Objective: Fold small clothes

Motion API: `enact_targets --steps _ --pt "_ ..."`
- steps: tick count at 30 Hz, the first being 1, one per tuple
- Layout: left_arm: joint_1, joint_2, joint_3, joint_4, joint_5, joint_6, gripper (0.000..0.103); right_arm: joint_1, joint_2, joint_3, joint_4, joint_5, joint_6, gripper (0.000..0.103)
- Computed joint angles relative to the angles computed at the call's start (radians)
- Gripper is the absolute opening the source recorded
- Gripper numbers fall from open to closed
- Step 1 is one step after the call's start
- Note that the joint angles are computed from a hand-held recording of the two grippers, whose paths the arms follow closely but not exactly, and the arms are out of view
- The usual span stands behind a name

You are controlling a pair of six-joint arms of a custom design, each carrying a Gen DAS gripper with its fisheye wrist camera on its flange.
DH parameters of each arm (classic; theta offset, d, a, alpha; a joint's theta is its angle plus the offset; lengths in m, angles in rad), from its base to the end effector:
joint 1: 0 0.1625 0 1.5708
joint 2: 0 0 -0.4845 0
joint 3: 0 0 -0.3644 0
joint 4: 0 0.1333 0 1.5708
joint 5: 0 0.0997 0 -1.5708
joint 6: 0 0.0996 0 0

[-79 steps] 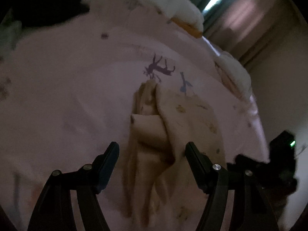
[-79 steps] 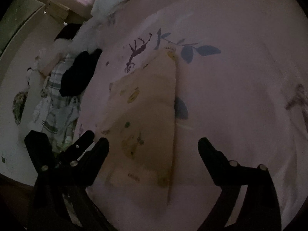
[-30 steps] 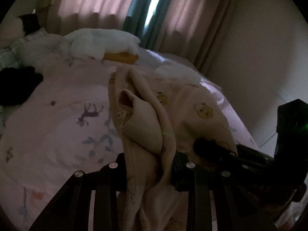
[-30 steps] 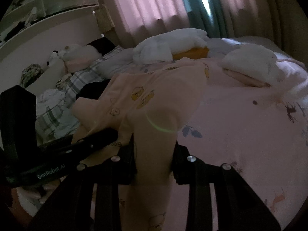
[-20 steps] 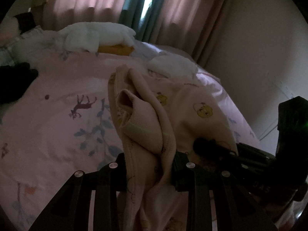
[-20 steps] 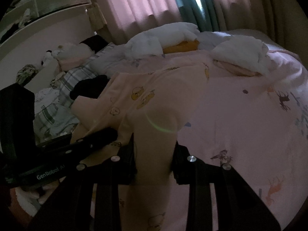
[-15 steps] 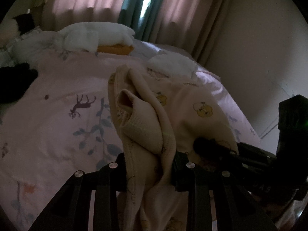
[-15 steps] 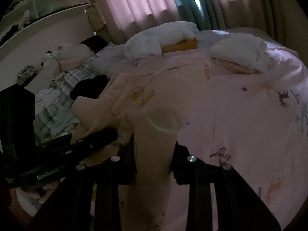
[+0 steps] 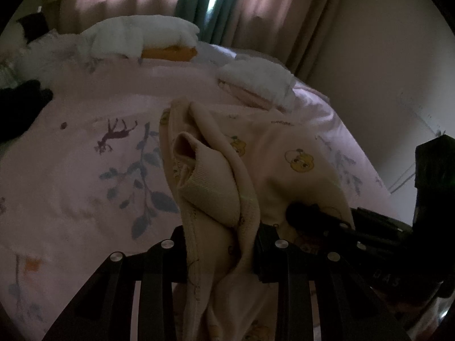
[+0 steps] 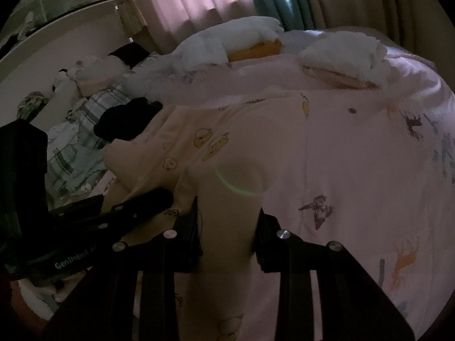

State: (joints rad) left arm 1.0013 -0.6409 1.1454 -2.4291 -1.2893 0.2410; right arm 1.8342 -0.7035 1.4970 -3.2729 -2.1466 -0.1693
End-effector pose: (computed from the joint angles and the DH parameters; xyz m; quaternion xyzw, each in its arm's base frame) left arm -0.3142 -0.7892 0.2208 0.3616 0.9054 -0.1945 0.1077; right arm 0.2722 -0.7057 0.2434 0.0633 -0.8682 0.4323 0.2351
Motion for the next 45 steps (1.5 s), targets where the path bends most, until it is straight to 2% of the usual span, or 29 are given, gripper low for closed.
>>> enact_targets --steps 13,20,38,41,45 --pt "0.013 0.033 -0.030 0.034 0.021 -0.017 0.030 -0.023 0.016 -0.020 0.046 0.004 0.019 0.033" --pt "0.027 0.056 -0.062 0.071 0.034 -0.013 0.030 -0.032 0.043 -0.048 0.079 -0.020 0.005 0.033" --pt "0.089 0.139 -0.148 0.157 0.055 -0.047 0.030 -0.094 0.119 -0.161 0.252 -0.009 0.047 0.034" --pt "0.095 0.136 -0.135 0.136 0.041 -0.039 0.031 -0.102 0.129 -0.168 0.261 -0.009 0.051 0.036" --pt "0.102 0.139 -0.126 0.111 0.038 -0.013 0.040 -0.112 0.127 -0.156 0.245 0.004 0.049 0.041"
